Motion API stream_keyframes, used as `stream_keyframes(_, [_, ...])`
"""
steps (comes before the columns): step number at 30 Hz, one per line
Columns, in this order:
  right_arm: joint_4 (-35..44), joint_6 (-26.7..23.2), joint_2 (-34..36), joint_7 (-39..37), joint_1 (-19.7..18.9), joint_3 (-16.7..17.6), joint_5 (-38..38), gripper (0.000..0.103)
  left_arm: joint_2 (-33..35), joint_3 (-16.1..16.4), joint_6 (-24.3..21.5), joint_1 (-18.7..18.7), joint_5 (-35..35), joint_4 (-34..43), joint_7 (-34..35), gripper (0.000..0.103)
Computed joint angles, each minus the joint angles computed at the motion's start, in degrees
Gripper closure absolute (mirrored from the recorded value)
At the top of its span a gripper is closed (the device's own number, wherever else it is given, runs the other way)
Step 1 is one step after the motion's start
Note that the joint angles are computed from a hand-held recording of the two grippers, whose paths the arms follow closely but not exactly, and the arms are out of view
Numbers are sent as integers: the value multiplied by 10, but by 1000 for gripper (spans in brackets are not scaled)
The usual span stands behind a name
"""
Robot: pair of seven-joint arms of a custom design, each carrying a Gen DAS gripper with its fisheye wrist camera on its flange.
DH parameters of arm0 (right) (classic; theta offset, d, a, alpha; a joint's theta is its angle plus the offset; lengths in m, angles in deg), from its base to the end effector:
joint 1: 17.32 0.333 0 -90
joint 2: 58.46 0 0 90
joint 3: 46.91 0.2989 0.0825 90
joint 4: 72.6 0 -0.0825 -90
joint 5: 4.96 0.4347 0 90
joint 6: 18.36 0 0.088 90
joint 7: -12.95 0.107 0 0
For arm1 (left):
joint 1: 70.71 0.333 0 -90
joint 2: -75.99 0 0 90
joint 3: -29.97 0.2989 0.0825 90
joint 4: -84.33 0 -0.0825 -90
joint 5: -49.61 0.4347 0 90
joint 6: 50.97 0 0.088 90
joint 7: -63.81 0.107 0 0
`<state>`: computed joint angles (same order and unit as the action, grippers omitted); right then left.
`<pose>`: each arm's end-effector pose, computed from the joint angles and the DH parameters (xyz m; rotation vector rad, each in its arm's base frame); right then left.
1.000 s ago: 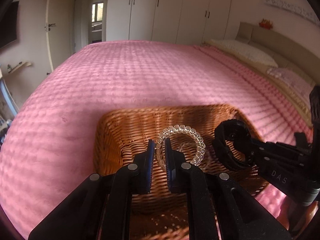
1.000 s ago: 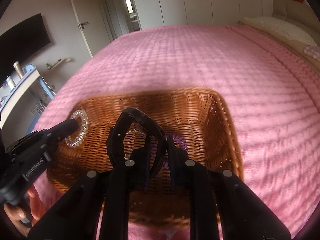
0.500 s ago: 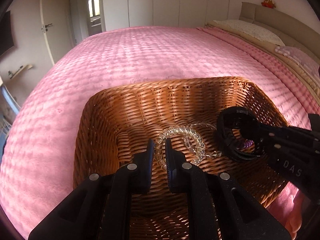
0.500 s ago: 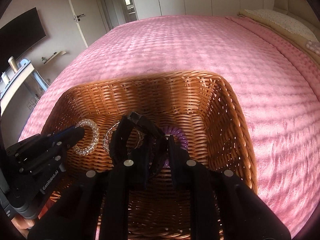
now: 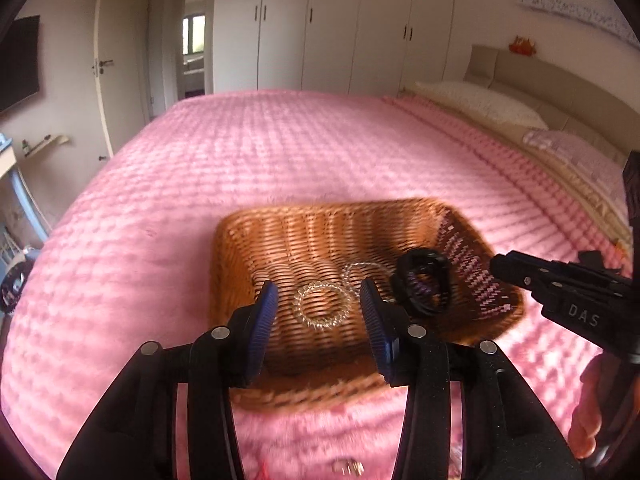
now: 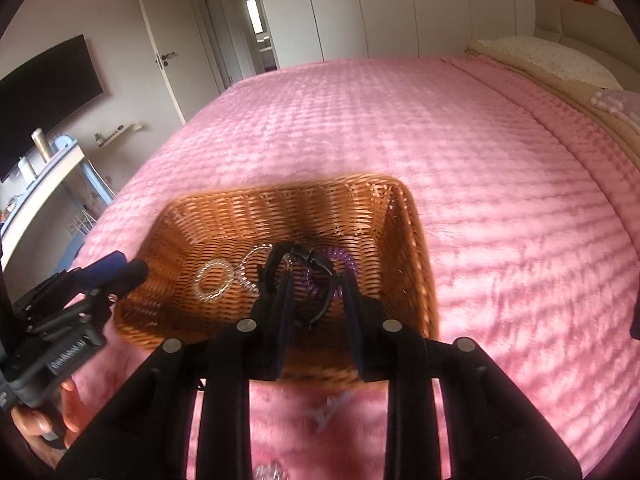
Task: Organize jewelry
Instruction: 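Lower both held items into the wicker basket and open both tools, then grasp the red string bracelet with left tool while right tool grasps silver charms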
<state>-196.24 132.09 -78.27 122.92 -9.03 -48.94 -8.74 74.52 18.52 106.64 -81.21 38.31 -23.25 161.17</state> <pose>0.5531 0.0601 0.6087 -1.5248 1.8629 -0.5931 0.6089 -0.2382 0.5938 -1.4159 2.0626 -1.0727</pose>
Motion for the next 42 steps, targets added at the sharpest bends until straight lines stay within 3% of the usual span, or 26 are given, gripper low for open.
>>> stream_keyframes(4, [-40,-1,-53,7,5,4,1,74,-68,3,18,-1,-31,-61,19,60])
stream_keyframes(8, [-80,-4,-99,18,11,8,2,58,-125,4,29,-1,-33,-116,19,55])
stream_keyframes(18, [-184,-22,-191,37,46,12,17,58,-241,20,35,-12,-61,-256,18,54])
stream_keyframes(27, [-224,-45,-208,52,56,13,12,58,-253,27,9,-9,-81,-306,8,54])
stream_keyframes(40, [-199,-59,-149,53,63,22,8,58,-233,46,-32,-13,-124,-315,17,54])
stream_keyframes(42, [-193,-63,-140,54,60,25,0,72,-231,45,-36,-13,-129,-312,19,54])
